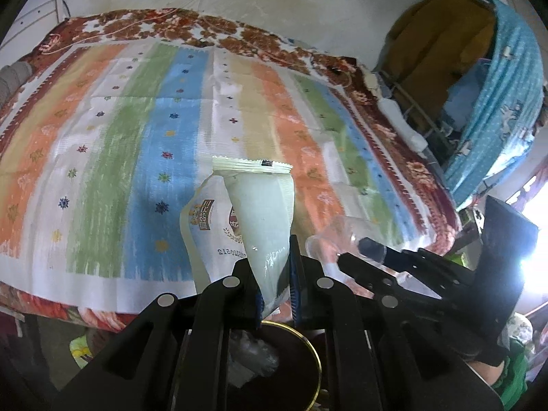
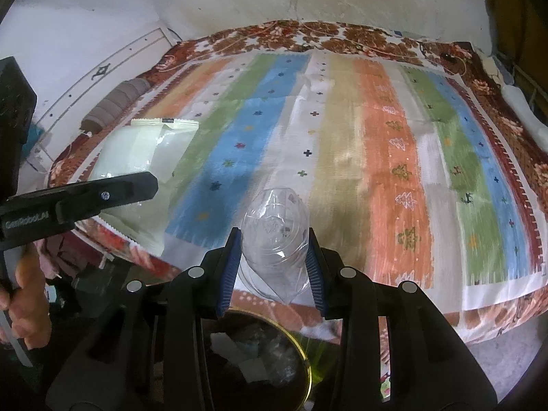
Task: Collect trash
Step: 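Lift the packet and clear cup and carry them over the bin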
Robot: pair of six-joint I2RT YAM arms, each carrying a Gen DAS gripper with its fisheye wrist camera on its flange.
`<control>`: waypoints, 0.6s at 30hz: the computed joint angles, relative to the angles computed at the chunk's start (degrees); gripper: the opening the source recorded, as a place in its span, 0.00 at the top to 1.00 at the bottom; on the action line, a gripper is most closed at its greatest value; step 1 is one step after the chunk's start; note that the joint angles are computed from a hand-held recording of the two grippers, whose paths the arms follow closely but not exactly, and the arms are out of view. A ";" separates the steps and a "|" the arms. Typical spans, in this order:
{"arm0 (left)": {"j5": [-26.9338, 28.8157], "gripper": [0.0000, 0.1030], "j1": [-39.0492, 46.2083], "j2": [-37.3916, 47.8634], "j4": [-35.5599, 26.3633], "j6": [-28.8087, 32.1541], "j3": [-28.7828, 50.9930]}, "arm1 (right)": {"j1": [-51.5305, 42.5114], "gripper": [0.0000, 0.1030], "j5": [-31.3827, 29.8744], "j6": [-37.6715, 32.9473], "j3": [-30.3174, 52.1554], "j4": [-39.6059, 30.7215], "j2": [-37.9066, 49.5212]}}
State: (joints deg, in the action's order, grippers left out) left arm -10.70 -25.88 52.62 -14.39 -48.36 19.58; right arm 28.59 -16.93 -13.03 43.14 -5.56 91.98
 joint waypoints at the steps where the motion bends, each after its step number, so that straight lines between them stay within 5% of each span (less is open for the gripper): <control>1: -1.15 0.90 -1.61 -1.28 -0.96 -1.06 -0.29 | -0.05 0.67 -0.24 -0.06 -1.02 -0.10 -1.15; 8: -9.58 0.90 -15.23 -8.44 -6.60 -11.25 -2.76 | -0.93 0.67 -1.77 -1.38 -8.35 -0.62 -9.41; 18: -19.84 0.90 -33.34 -6.29 -8.90 -25.63 -3.80 | -4.22 0.67 -4.28 -4.48 -18.08 -2.95 -19.68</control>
